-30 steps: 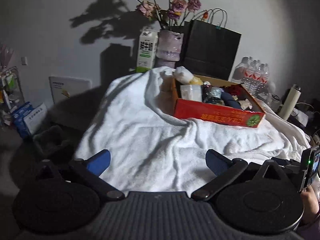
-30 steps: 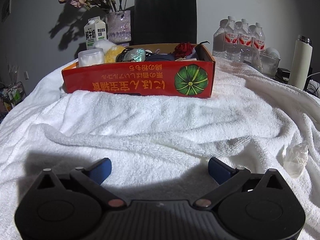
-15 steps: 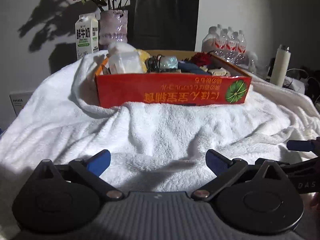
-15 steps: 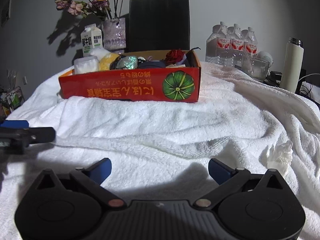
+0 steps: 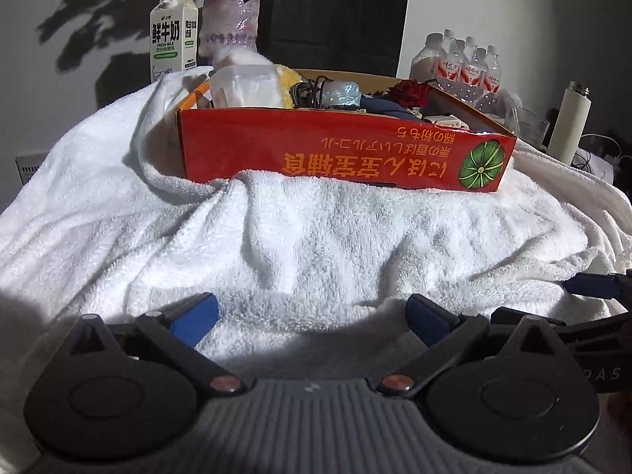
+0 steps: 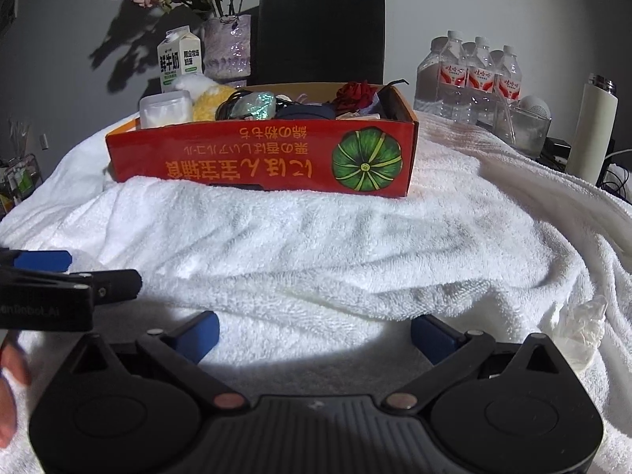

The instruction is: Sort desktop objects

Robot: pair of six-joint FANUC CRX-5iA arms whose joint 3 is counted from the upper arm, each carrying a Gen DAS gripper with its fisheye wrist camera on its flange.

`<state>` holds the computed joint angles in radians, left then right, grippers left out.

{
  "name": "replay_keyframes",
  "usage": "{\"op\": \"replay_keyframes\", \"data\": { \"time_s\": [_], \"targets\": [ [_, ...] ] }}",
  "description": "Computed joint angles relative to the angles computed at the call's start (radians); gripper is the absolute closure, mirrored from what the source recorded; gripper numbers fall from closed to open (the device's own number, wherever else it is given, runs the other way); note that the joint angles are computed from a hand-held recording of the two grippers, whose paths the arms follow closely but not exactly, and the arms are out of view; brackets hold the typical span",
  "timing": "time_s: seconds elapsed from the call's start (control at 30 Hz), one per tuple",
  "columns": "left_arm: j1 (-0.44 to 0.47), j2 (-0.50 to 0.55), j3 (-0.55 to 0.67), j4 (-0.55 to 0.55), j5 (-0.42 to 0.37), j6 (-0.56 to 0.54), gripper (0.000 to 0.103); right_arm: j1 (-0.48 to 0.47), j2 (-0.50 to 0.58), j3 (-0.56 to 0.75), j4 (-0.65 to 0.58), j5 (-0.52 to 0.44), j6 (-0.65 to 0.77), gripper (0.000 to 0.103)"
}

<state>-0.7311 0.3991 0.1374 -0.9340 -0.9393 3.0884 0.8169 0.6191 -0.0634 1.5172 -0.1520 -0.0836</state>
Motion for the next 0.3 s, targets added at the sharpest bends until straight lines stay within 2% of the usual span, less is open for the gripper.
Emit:
{"op": "replay_keyframes", "data": {
  "time_s": [0.3],
  "targets": [
    [-0.001,0.006,0.009,0.004,-0.012,-0.013,0.000,0.004,0.000,0.001,-0.016,-0.004,0.015,0.000]
  ]
}}
